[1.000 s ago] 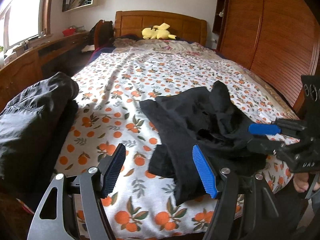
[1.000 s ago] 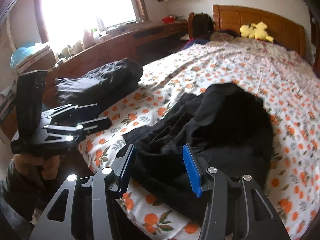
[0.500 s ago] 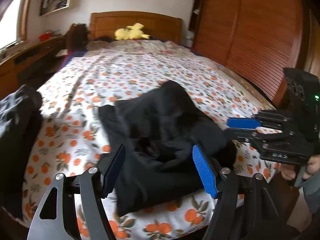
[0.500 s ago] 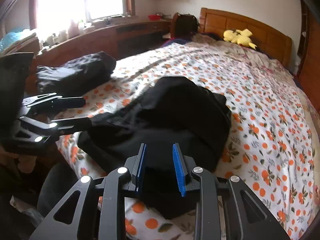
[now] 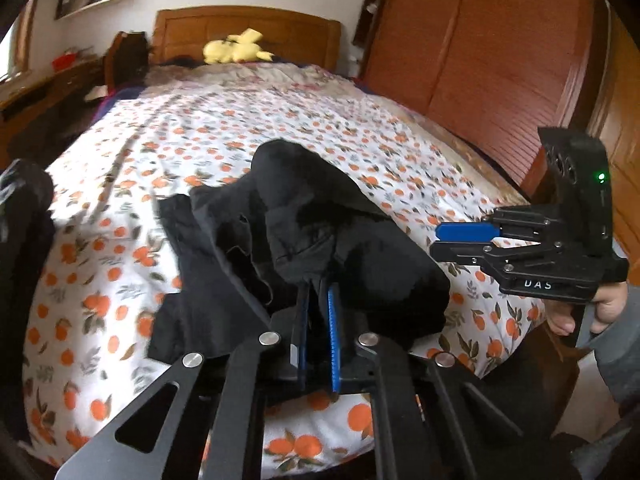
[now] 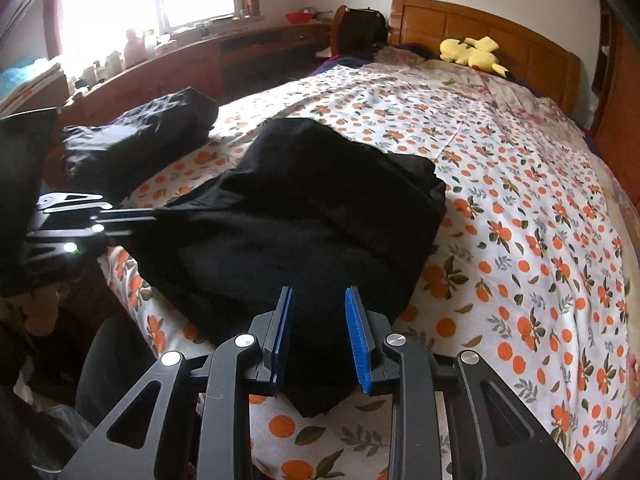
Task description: Fold large clothes
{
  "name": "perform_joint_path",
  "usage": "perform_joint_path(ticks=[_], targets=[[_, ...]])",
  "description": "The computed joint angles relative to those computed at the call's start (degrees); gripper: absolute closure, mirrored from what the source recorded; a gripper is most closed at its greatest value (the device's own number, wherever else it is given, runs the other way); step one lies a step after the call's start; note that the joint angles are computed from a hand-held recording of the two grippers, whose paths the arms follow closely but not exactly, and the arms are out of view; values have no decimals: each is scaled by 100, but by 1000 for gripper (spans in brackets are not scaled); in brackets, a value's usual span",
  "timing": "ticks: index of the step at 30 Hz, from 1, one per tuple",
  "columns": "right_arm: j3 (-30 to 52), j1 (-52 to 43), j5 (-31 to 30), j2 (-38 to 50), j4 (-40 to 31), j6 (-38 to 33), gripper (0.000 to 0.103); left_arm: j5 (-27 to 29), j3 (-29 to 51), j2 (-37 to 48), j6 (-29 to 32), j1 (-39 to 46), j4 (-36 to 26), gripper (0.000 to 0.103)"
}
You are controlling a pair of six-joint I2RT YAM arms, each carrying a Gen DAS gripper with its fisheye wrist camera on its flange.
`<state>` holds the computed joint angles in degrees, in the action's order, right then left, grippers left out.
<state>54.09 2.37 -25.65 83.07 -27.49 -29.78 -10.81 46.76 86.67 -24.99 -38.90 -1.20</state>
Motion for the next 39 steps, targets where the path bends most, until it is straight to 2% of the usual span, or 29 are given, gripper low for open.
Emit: perform_joint_path(ticks=[3,8,14,17,19,21,22,23,28,30,32,33,39], targets=[[72,86,-80,13,-47,15,77,-125,-339,-450,-147,77,-142,94],[14,369,-108,175,115,90,77,-324,-824,-662,-333,265,-254,94],[-136,640,125,923,488,452,77,-277,-1191,-217,-350,519,230,94],[-445,725,305,972,925,479,76,-332,-1300,-106,-297,521,446,93],[-375,661,185,959,820,540,75,-334,-1375,-85,-318,527,567,93],[-313,648,217,852,710,499,67,-326,-1424,-112,-306,557,624,93],[-334,633,282,758,770,471,56,-355,-1442,-118,-320,546,640,93],[-317,633,321,703,821,455,52,-384,-1467,-135,-344,531,660,93],[471,473,324,1297,800,393,51,-624,-1377,-99,-486,356,543,93],[883,411,272,1685,816,471,48,-691,-1346,-93,-482,309,486,93],[1398,351,216,2147,782,618,38,-708,-1339,-106,-528,262,448,93],[1741,342,200,2437,716,704,36,-712,-1330,-103,-546,246,436,92],[3563,458,408,3961,94,982,34,-727,-1295,-76,-511,258,378,92]])
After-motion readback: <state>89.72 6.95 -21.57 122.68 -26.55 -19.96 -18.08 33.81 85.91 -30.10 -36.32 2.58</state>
